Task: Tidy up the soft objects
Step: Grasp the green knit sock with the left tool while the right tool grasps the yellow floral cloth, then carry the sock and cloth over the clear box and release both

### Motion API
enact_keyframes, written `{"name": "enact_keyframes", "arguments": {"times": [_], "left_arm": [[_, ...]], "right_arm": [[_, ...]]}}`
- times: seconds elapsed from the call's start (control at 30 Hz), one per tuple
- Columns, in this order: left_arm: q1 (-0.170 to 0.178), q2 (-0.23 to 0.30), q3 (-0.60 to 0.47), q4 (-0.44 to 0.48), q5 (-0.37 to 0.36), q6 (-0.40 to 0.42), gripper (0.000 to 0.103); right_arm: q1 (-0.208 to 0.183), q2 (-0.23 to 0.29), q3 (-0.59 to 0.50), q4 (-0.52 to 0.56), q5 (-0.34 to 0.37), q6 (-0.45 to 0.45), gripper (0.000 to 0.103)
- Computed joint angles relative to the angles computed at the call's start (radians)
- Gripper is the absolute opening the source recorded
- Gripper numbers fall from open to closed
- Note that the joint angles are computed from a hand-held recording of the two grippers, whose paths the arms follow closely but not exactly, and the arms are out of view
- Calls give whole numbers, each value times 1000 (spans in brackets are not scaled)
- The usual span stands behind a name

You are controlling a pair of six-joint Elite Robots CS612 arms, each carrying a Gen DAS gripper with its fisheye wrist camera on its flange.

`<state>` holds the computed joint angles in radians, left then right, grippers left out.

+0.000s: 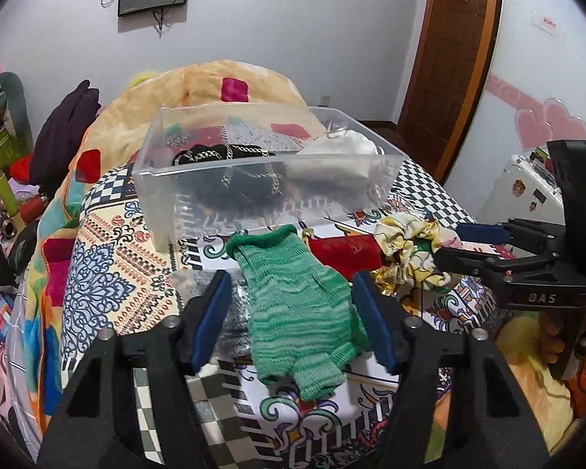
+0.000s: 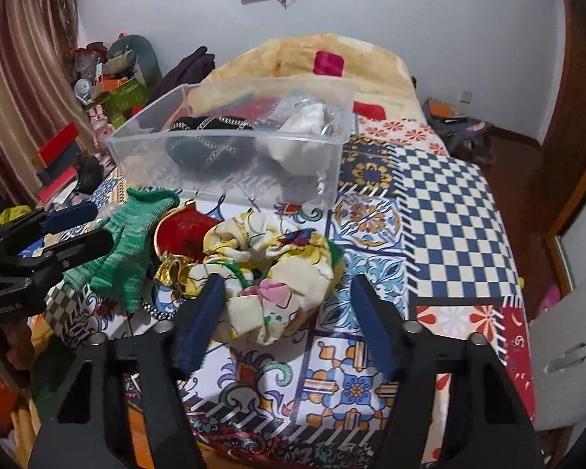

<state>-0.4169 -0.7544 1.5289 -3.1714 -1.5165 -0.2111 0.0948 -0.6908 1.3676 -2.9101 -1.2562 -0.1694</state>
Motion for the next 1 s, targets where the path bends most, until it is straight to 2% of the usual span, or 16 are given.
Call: {"name": "enact_keyframes", "arguments": {"times": [0.07, 0.1, 0.17, 0.3, 0.33, 0.37, 0.53, 0.77, 1.0], "left_arm": [[1, 1, 1, -1, -8, -7, 54], [1, 2, 1, 0, -11, -9, 52], [2, 3, 1, 7, -17, -14, 42], [3, 3, 7, -1, -20, -20, 28], [4, 2, 8, -5, -24, -20, 23], [4, 1, 11, -11, -26, -17, 18], [-1, -8, 24, -38, -9, -4, 9], [2, -28, 35, -99, 7, 3, 8], [6, -34, 15, -168, 54, 22, 8]], "right_arm": [[1, 0, -1, 16, 7, -6, 45], [1, 0, -1, 23, 10, -8, 37], [2, -1, 1, 25, 10, -6, 34], [-3, -6, 12, 0, 32, 10, 16], [-5, -8, 14, -4, 42, 15, 15], [-7, -10, 19, -10, 52, 17, 14], [-5, -19, 31, -52, 55, 7, 12], [-5, -31, 34, -111, 104, 1, 11], [6, -16, -13, -189, 104, -6, 11]]}}
